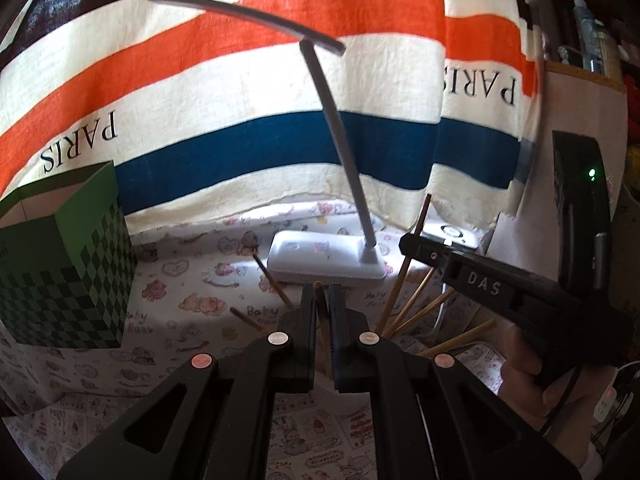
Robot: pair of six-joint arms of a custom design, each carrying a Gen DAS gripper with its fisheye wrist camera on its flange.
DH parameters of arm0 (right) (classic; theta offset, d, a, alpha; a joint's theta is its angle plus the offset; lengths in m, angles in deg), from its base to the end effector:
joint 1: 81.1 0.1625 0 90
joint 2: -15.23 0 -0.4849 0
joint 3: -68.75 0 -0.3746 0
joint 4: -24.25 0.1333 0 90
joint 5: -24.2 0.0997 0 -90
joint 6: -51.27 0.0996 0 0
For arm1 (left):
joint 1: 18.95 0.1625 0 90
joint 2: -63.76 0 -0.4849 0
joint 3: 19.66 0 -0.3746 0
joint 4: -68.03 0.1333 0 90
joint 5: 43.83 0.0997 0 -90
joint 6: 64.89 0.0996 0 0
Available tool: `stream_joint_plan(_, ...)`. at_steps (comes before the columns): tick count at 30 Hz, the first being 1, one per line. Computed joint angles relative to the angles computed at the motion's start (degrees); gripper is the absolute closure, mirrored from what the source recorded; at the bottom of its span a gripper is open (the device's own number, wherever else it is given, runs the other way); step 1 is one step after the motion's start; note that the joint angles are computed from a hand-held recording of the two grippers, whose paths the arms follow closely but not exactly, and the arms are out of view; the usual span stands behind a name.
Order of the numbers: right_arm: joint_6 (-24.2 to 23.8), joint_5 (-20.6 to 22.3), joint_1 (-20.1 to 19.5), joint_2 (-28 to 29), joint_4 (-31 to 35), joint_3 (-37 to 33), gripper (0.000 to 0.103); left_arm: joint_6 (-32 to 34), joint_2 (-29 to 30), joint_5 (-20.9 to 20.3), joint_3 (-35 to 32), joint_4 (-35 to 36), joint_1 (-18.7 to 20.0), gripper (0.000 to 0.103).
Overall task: Organize utensils
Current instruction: 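Lift both chopsticks and carry them over the clear cup, then lower both chopsticks into the clear cup and open both tools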
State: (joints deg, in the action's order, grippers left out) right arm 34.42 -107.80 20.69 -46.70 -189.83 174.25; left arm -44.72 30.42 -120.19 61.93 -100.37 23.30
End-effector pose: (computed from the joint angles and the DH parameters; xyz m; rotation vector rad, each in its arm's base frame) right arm 0.1856 -0.5630 0.4183 -0.1278 -1.9847 1.5679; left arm -0.4789 -0.6468 0.1159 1.5532 2.4746 -0.8471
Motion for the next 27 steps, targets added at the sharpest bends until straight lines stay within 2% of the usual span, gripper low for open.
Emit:
stream_joint_plan(6, 1.65, -0.17, -0.52, -0.24, 3.09, -0.17, 0.097, 1.68, 0.06, 0.80, 0.23, -0.53, 0.17, 0.095)
stream_joint_plan(9, 2.45, -1.21, -0.39, -0.17, 4.21, -0.47, 0.097, 0.39, 0.14, 2.39, -0.22, 0.74, 0.11, 0.094)
stream_joint_plan(13, 2.58, -1.42, -0.23, 0.27, 4.67, -0.85, 0.097, 2.43, -0.30, 4.38, 0.55, -1.07, -0.29, 0.091)
stream_joint_plan(18, -0.66, -3.10, 0.72, 1.33, 3.48, -1.57, 0.096, 2.80, -1.75, 4.87, 1.99, -5.53, -0.08, 0.063)
stream_joint_plan(22, -3.95, -4.03, 1.62, 1.93, 2.28, -1.81, 0.096, 3.92, -3.03, 7.67, 3.21, -8.30, -0.05, 0.059)
stream_joint_plan(24, -4.48, -4.21, 2.00, 1.99, 1.65, -1.83, 0.096, 5.11, -3.99, 8.30, 4.25, -10.49, 0.17, 0.049)
stream_joint_plan(26, -4.86, -4.05, 2.44, 1.95, 0.75, -1.72, 0.093, 5.52, -4.92, 8.25, 5.16, -12.61, 0.47, 0.043)
stream_joint_plan(27, -5.47, -4.10, 2.76, 2.01, -0.02, -1.69, 0.086, 5.65, -5.46, 8.09, 5.65, -13.57, 0.67, 0.041)
